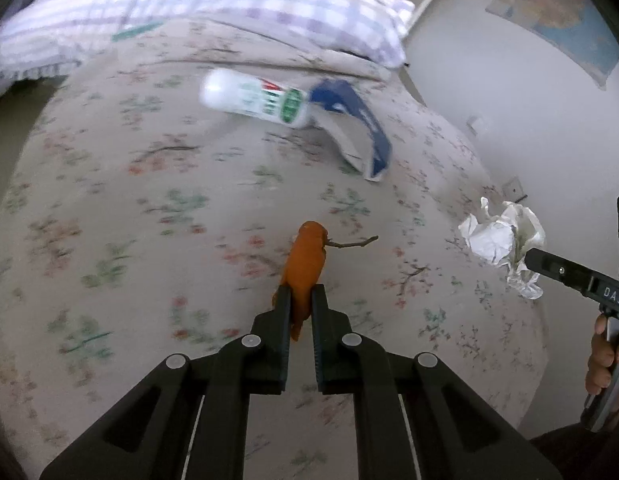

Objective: Collect trash
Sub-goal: 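Grasp the orange peel with the left tool while the right tool holds the bag, then drop the orange peel into the wastebasket with the left tool while the right tool holds the bag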

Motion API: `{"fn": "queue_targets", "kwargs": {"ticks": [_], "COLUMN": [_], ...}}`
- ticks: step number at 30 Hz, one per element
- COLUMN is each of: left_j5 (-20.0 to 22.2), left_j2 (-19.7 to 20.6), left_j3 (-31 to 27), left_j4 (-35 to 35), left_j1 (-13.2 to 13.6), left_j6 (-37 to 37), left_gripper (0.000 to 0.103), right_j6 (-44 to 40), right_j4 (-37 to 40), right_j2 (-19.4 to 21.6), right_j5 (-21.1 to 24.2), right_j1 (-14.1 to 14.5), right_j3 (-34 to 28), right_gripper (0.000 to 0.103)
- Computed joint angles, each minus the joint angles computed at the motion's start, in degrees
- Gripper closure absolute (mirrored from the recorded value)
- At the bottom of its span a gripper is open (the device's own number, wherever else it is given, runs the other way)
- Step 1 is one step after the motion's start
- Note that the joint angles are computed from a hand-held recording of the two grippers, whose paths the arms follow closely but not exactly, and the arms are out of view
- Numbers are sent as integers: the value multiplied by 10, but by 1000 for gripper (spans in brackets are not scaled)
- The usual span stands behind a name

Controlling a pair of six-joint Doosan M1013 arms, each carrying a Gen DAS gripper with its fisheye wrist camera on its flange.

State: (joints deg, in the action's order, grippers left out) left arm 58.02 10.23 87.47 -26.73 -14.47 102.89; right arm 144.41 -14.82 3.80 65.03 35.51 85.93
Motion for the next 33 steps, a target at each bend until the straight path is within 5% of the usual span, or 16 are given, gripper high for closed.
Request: {"fn": "queue_targets", "kwargs": {"ticks": [33], "left_j5": [-15], "left_j2": [-80], "left_j3": [56], "left_j4": [28], "left_j1": [219], "left_j6": [-53], "left_gripper": [93], "right_j6": [-112], "right_j4": [59], "right_j2": [162], "right_j5": [-21], "right_j1": [80], "right_j3": [-202], "right_gripper": [72]}}
